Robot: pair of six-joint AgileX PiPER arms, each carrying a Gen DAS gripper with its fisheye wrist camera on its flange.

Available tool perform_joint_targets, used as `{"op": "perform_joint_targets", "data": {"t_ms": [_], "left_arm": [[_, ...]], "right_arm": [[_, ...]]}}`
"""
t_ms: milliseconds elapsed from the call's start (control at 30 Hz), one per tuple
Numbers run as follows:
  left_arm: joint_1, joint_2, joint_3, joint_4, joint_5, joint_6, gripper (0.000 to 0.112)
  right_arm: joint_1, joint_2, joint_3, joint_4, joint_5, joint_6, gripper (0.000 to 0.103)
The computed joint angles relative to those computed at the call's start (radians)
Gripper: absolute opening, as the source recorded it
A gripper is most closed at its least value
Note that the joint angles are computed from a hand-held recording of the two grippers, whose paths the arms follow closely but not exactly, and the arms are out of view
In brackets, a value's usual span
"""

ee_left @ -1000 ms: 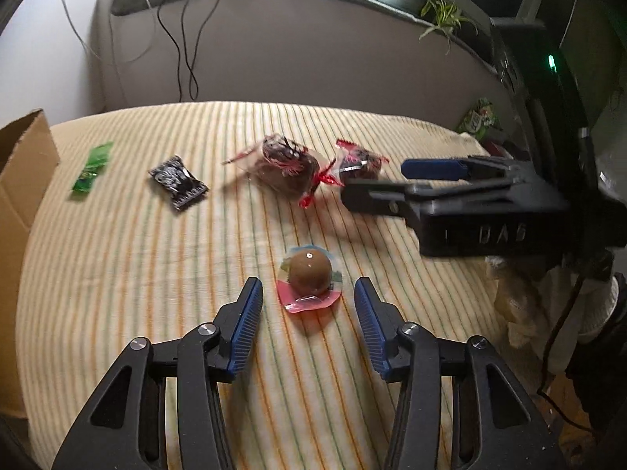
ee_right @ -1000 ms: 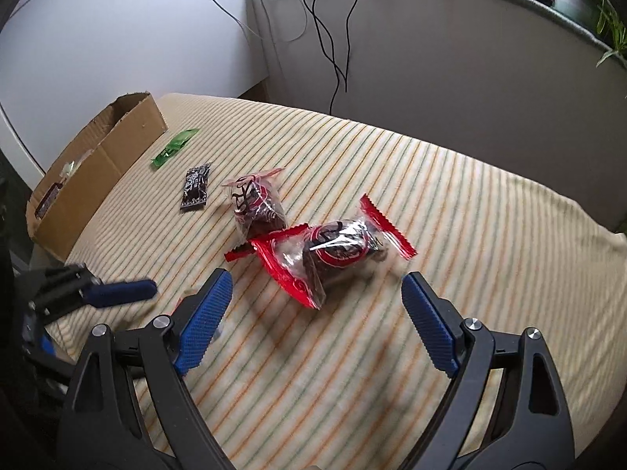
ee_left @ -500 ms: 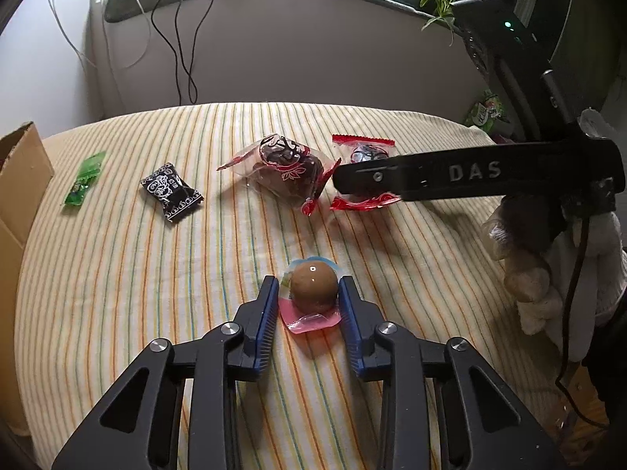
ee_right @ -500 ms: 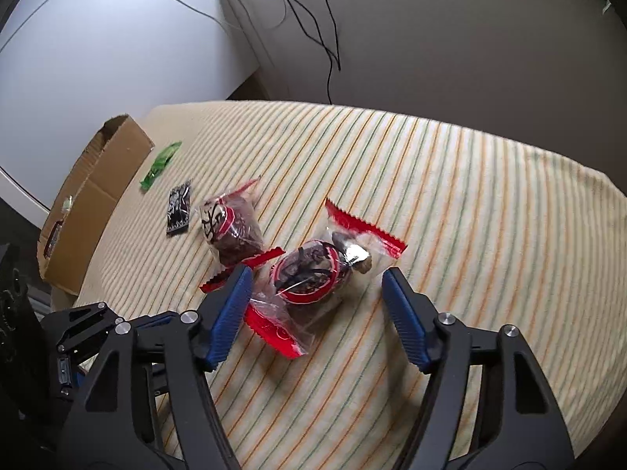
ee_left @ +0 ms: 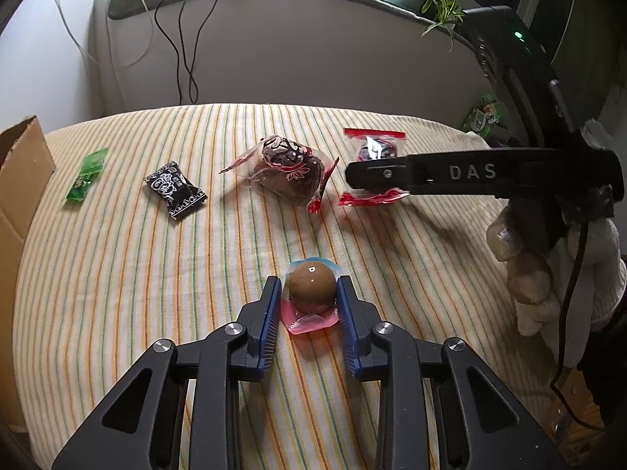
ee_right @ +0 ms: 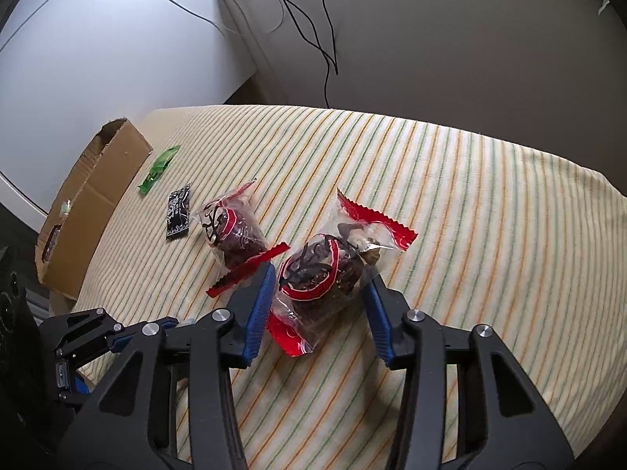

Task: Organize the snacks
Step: 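Grasp the chocolate ball with the left gripper while the right grasps a red-wrapped chocolate bag, then carry the chocolate ball and red chocolate bag over the box with both grippers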

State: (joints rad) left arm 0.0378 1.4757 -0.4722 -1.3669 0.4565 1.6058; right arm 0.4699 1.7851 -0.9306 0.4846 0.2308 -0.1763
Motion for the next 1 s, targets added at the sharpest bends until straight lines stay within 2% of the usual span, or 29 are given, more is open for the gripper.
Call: {"op": "perform_joint_targets", "data": {"t_ms": [233, 433, 767, 1000], "left_arm": [[0.091, -0.029, 0.005, 0.028, 0.060, 0.022, 0.027], [0.192, -0.114, 0.013, 0.106, 0.131, -0.016, 0.027], [0.446, -0.154, -0.044, 0.182, 0.269, 0.005, 0.027], [0.567, -0.131, -0.113, 0.195, 0.305, 0.016, 0.027]], "right_arm": [[0.032, -0.093, 0.046, -0.267, -0.005, 0.268, 0.047], [0.091, -0.140, 0.024, -0.460, 0.021, 0.467, 0.047], [0.212, -0.106, -0.121, -0.603, 0.081, 0.612, 0.047], [0.280, -0.015, -0.286, -0.599, 0.132, 0.591, 0.047]]}}
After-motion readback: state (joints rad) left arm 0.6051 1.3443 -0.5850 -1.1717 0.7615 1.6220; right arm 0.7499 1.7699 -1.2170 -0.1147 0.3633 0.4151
